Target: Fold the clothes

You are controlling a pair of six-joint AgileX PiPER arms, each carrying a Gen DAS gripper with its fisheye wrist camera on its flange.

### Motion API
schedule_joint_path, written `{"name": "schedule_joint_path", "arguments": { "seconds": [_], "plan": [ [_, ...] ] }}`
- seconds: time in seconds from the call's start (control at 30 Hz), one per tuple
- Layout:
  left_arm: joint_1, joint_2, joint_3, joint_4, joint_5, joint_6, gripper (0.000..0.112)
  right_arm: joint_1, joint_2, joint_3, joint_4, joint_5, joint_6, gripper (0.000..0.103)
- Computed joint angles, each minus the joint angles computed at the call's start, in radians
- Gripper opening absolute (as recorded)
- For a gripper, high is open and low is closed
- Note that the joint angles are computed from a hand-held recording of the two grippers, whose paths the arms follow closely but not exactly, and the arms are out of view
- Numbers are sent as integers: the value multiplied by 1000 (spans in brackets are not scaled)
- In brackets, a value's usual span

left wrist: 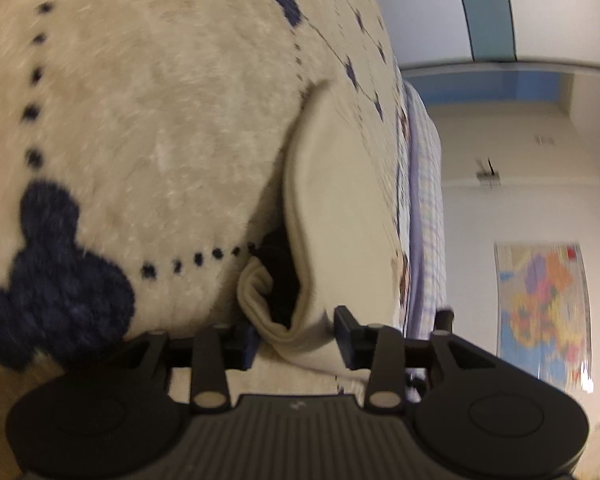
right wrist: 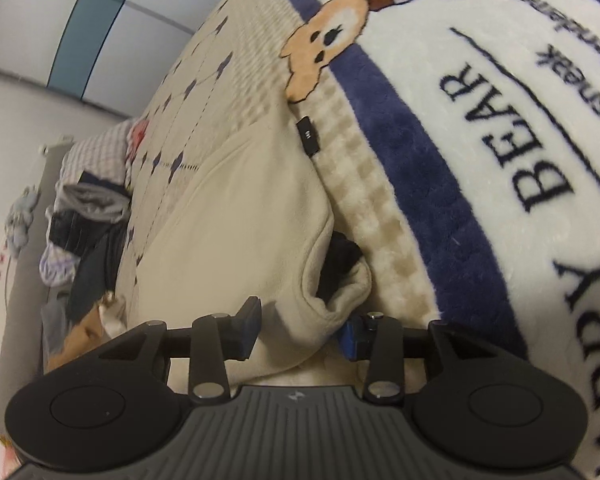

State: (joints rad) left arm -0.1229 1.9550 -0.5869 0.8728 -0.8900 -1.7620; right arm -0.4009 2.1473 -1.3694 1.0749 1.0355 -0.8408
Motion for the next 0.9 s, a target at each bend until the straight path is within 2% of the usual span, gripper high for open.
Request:
{"name": "schedule_joint_path", "arguments": {
  "seconds": [0.13, 0.37, 0.5, 0.73, 0.9],
  "plan": [
    [66, -9, -71, 208, 33, -72, 52, -6, 2, -55, -65, 20, -1, 46],
    [108, -31, -160, 331, 146, -128, 56, -21, 63, -168, -100, 21, 48, 47],
    [130, 29, -242, 377, 118, -147, 58, -19, 136, -265, -84, 77, 64, 47],
    [127, 166, -367, 323, 25, -115, 58, 10, 235, -374, -7, 124, 50, 47],
    [107, 215, -464, 363, 33, -154, 58, 43, 271, -432, 11, 130, 65, 47]
  ]
}}
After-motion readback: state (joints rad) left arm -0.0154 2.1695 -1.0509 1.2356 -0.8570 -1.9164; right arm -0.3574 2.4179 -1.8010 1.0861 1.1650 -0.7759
